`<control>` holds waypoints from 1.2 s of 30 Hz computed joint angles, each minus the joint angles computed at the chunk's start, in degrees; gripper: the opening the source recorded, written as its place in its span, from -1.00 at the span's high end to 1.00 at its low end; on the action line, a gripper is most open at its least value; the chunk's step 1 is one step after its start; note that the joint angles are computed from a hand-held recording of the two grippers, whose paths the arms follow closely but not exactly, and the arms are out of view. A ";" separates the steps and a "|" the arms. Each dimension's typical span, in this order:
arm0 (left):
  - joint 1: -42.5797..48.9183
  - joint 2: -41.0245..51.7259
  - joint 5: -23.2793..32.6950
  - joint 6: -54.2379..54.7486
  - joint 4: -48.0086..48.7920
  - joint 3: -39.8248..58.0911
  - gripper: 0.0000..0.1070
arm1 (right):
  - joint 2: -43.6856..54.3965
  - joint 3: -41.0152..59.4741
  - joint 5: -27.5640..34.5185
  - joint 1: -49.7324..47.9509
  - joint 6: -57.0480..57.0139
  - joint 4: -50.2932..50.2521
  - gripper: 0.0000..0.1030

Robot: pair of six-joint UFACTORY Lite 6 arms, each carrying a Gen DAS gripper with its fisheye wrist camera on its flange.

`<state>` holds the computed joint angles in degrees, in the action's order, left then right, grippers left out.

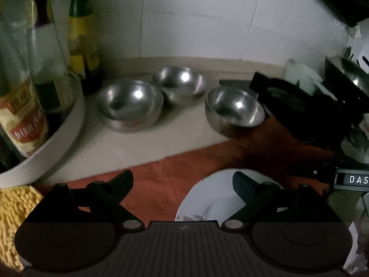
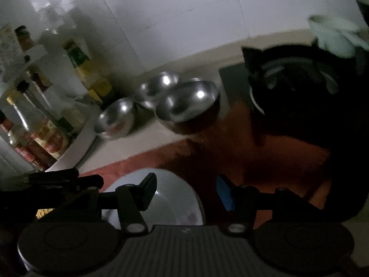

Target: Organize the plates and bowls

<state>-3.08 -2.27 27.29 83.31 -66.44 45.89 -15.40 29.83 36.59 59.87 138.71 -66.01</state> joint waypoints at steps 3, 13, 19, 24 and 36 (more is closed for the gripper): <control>-1.98 -1.46 -2.80 -1.37 -0.59 -0.65 -0.81 | -2.84 -1.19 -0.12 -1.05 -1.53 -1.04 -0.04; -6.77 -2.72 -9.25 -5.76 -1.00 -0.84 -0.82 | -9.83 -4.33 -1.11 -6.02 -13.61 3.06 -0.07; -10.72 -1.02 -13.45 -8.91 -0.51 1.55 -0.83 | -8.76 -2.79 -5.91 -15.73 -23.85 3.47 -0.07; -10.12 1.09 -14.15 -11.68 -0.33 4.48 -0.85 | -3.74 2.29 -10.53 -22.88 -31.81 2.48 -0.06; -6.05 10.88 -17.12 -35.73 19.03 13.93 -0.78 | 10.76 16.06 -24.60 -37.73 -61.86 18.77 -0.06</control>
